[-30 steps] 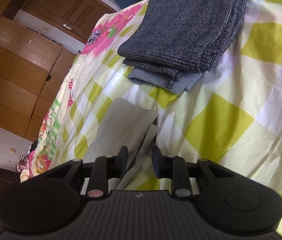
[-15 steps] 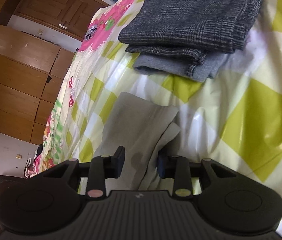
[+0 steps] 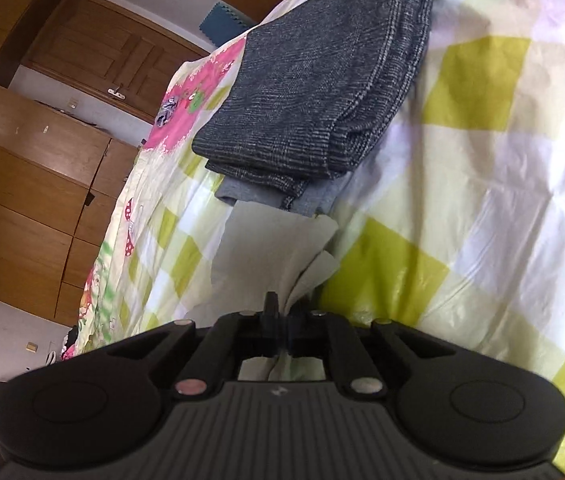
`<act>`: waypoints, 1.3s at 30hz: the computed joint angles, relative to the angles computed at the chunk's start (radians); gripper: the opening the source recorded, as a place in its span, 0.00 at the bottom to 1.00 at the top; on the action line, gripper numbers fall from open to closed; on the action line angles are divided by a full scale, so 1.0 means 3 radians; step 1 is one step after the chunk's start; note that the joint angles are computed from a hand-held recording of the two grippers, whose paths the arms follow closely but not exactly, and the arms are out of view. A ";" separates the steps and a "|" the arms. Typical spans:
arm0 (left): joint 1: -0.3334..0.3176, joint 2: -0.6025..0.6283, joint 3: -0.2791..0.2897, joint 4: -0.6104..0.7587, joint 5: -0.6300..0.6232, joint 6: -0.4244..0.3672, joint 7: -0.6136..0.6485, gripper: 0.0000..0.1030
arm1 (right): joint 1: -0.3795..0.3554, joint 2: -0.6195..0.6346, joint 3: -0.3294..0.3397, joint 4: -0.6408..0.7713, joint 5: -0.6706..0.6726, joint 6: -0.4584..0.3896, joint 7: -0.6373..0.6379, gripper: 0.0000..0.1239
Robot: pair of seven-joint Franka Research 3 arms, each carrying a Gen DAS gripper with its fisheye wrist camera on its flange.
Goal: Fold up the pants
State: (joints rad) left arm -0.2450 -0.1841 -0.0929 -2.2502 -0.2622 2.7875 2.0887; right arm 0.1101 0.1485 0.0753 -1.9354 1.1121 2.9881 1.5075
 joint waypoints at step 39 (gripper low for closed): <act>0.0262 -0.0241 0.0349 -0.0460 0.0483 0.0717 -0.1048 0.42 | 0.0683 0.0474 0.0294 0.1421 -0.1489 -0.0779 -0.0202 0.04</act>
